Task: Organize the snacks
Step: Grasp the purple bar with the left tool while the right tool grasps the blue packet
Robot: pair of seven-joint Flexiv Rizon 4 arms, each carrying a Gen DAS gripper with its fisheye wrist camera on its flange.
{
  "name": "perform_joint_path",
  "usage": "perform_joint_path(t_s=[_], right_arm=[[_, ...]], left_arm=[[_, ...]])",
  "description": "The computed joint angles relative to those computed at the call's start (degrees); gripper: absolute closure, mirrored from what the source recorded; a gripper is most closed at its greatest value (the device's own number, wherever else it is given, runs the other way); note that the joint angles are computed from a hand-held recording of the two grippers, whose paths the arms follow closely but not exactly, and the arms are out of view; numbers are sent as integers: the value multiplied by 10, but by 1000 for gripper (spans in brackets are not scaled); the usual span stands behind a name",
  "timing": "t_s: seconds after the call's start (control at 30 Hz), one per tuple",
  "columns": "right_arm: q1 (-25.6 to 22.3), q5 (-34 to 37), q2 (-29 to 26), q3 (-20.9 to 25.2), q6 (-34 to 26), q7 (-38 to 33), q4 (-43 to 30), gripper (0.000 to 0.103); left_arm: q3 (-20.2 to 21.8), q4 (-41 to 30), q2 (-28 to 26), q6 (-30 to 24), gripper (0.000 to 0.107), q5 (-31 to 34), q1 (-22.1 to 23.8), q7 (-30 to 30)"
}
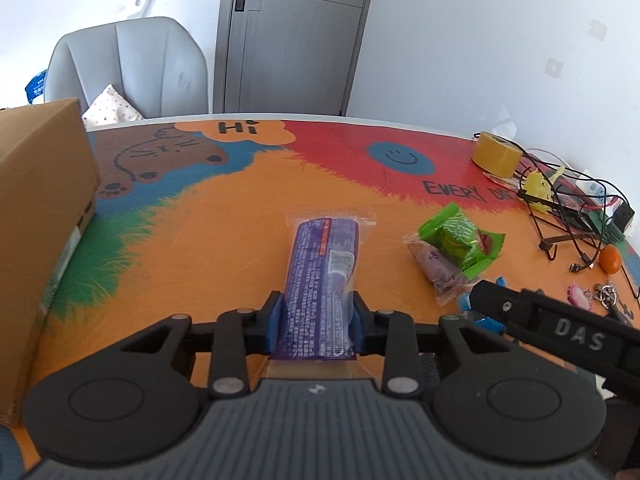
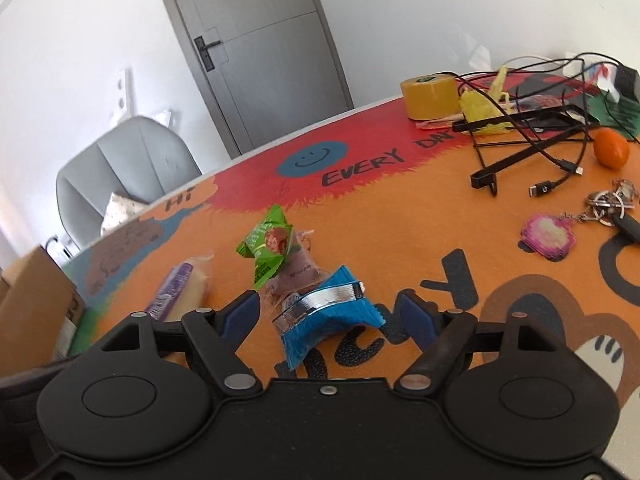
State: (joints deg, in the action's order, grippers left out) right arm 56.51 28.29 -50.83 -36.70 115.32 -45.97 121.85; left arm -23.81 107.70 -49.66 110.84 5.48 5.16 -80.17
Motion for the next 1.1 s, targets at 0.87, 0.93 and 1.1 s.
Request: perform_joint_path(t_s=[0.87,0.93,1.1], right_arm=[[112,69,11,-54,36,-26,53,64],[119,76,11,-56,38,-29,54,64],[126,92,9,-49,41,-29,57,64]], left_arm=[[-68,83,33,29,94,73,98,-27],[-72,90,35,31,95,80,107,-32],[-96,106,32,33,96,99,144,-42]])
